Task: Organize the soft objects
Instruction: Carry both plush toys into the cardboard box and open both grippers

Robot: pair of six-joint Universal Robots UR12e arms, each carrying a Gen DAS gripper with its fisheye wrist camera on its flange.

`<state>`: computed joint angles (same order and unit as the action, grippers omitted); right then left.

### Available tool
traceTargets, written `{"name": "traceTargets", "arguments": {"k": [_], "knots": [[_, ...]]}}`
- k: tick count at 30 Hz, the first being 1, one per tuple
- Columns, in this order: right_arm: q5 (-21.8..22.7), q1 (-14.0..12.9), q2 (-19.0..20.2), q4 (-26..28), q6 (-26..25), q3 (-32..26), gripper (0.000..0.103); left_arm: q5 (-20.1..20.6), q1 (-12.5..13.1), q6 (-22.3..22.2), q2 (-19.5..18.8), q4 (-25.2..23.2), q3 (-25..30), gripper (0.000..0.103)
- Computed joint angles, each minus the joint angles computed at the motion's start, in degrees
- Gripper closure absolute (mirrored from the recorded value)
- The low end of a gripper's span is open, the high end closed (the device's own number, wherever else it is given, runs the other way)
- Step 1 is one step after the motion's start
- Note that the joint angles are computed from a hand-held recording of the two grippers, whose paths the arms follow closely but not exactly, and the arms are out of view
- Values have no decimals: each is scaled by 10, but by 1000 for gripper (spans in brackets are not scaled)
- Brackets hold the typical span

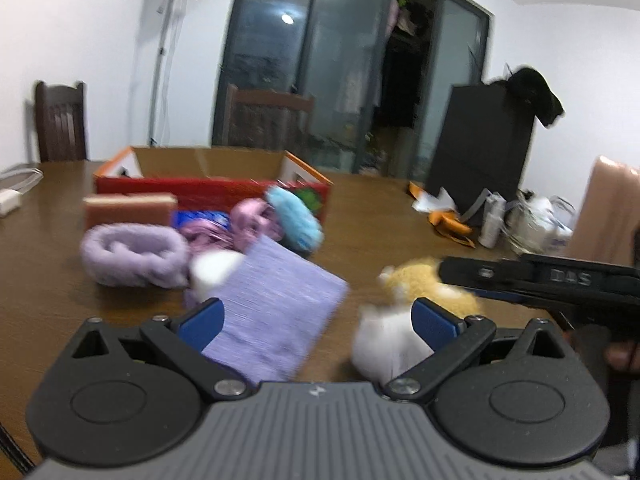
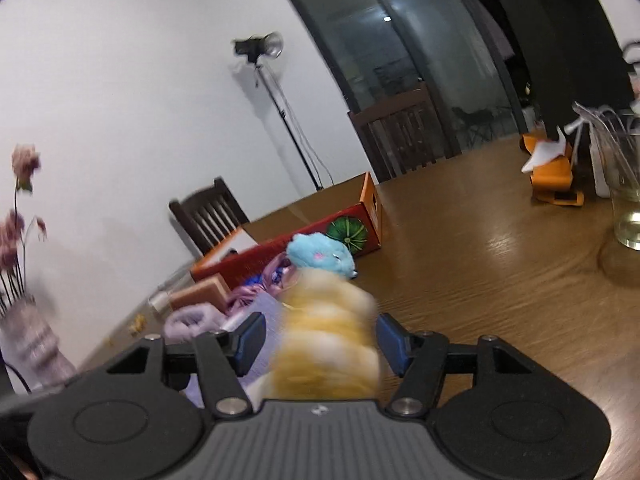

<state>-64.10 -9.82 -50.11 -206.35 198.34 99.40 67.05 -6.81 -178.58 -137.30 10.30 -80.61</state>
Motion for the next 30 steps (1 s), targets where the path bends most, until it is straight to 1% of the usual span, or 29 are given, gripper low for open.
{"name": "traceTargets", "arguments": {"k": [1,2,3,5,7,9,10,13,15,16,17,18,19,21,22,24,25,27,30], "knots": [[1,-1,2,7,-4,-4,41,-2,-3,6,-1,-18,5,2],[1,-3,2,17,-8,-6,42,-2,-5,9,-1,-29,8,5],[5,-5,4,18,-9,-8,42,-5,-8,13,-3,-39,12,9],[20,-13,4,12,4,-7,42,-14,-10,16,-6,-58,19,12],[27,-18,7,10,14,-6,42,-16,-12,11,-10,-80,30,14],[31,-19,11,13,21,-9,42,-17,-13,2,-14,-114,45,22],[36,-20,13,14,25,-10,42,-22,-13,-1,-16,-126,51,23],[51,-22,18,15,35,-13,42,-44,-11,-12,-25,-160,71,29],[57,-22,22,23,32,-17,42,-65,-9,-30,-30,-182,84,34],[60,-22,22,30,29,-19,43,-81,-6,-39,-33,-194,89,36],[62,-22,23,36,25,-20,46,-95,-4,-48,-35,-203,94,40],[58,-21,23,39,22,-21,47,-106,-3,-58,-37,-209,97,41],[57,-20,25,37,19,-22,48,-111,-3,-67,-39,-211,100,41],[53,-19,25,33,16,-24,53,-111,-3,-73,-41,-207,104,42],[50,-18,25,34,11,-25,53,-111,-3,-77,-41,-203,105,42],[52,-18,25,20,15,-32,54,-120,-1,-91,-43,-171,110,42],[55,-19,26,9,18,-39,54,-120,0,-88,-45,-158,117,42],[58,-18,31,-6,20,-63,54,-132,4,-98,-58,-136,147,42],[68,-13,53,7,26,-127,54,-136,10,-121,-89,-134,219,42]]}}
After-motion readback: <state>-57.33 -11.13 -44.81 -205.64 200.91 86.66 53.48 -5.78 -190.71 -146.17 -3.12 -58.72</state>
